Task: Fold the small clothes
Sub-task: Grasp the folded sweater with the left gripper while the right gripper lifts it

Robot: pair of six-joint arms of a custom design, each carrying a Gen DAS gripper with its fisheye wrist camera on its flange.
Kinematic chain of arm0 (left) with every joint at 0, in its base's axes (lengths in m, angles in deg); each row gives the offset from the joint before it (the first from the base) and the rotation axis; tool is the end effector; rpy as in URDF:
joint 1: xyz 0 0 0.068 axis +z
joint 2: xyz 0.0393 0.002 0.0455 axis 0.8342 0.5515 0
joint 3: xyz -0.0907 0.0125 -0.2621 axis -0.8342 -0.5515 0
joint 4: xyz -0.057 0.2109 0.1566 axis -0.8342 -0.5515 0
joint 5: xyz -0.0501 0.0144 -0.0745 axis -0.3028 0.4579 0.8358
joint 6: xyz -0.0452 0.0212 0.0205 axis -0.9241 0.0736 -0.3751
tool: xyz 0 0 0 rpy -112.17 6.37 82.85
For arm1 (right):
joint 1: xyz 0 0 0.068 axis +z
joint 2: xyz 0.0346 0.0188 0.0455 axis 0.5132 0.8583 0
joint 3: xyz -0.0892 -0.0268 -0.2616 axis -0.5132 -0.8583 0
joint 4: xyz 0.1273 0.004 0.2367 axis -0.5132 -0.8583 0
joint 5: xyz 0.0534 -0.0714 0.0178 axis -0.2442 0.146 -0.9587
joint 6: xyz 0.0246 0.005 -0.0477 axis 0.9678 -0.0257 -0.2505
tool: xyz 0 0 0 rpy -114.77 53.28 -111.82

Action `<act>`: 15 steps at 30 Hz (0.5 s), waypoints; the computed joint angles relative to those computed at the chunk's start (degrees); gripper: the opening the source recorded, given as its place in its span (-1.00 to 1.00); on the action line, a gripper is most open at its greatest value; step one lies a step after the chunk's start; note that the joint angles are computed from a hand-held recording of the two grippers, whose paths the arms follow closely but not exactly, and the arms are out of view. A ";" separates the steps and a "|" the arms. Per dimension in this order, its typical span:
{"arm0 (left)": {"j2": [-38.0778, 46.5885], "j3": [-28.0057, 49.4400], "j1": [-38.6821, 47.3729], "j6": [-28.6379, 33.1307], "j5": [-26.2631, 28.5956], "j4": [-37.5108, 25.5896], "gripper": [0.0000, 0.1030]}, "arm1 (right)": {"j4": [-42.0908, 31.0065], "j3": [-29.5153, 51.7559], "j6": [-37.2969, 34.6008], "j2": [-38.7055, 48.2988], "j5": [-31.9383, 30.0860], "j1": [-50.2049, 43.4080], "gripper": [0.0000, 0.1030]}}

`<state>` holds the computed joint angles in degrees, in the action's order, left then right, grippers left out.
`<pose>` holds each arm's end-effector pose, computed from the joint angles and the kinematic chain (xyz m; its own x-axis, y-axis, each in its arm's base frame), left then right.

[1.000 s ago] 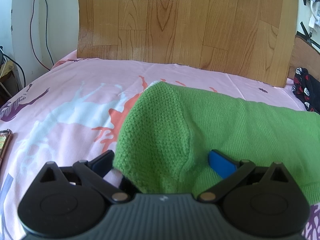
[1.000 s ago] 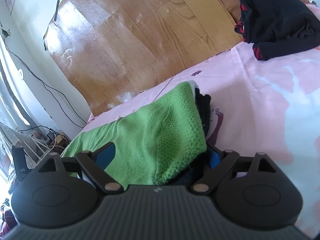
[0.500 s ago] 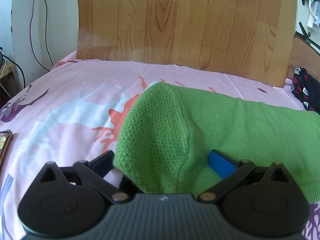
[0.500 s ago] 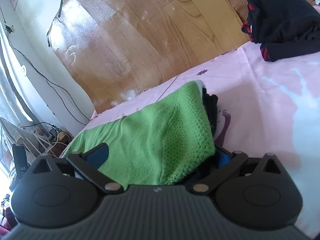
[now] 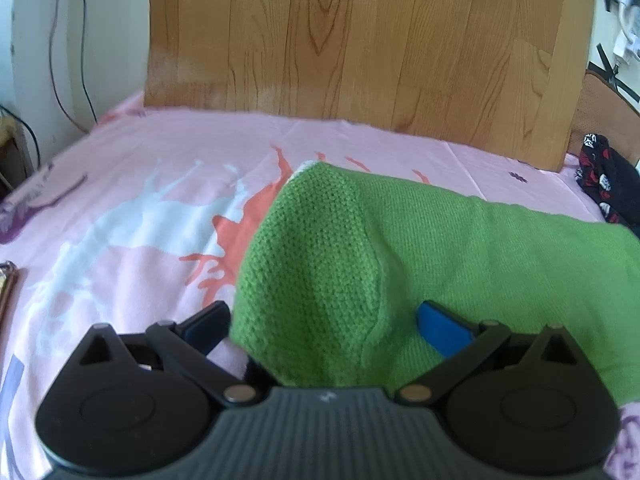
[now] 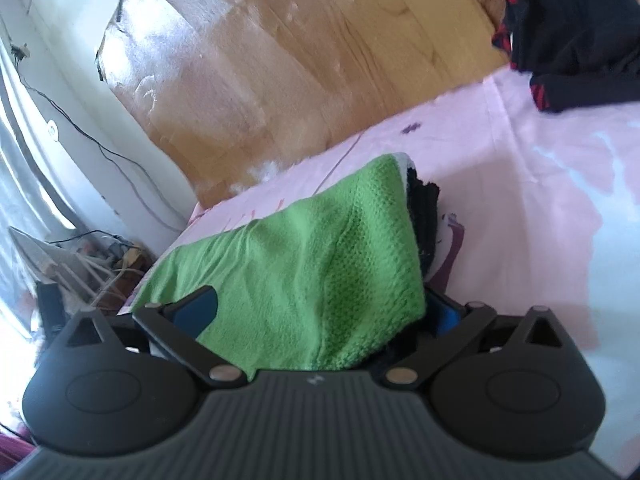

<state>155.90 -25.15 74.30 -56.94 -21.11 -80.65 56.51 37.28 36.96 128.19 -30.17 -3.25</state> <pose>0.2362 0.0595 0.1377 -0.6900 0.0126 -0.7237 0.1764 0.9726 -0.1513 0.1385 -0.0571 0.1418 -0.6265 0.3676 -0.6873 -0.2090 0.7702 0.6025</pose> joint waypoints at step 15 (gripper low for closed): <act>-0.05 4.01 -3.86 -2.07 0.36 -3.32 -0.18 | 3.41 5.58 6.80 7.06 8.88 10.73 -0.24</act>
<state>155.84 -21.14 70.44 -59.01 -20.75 -83.97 59.92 42.86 43.77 135.25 -21.29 7.48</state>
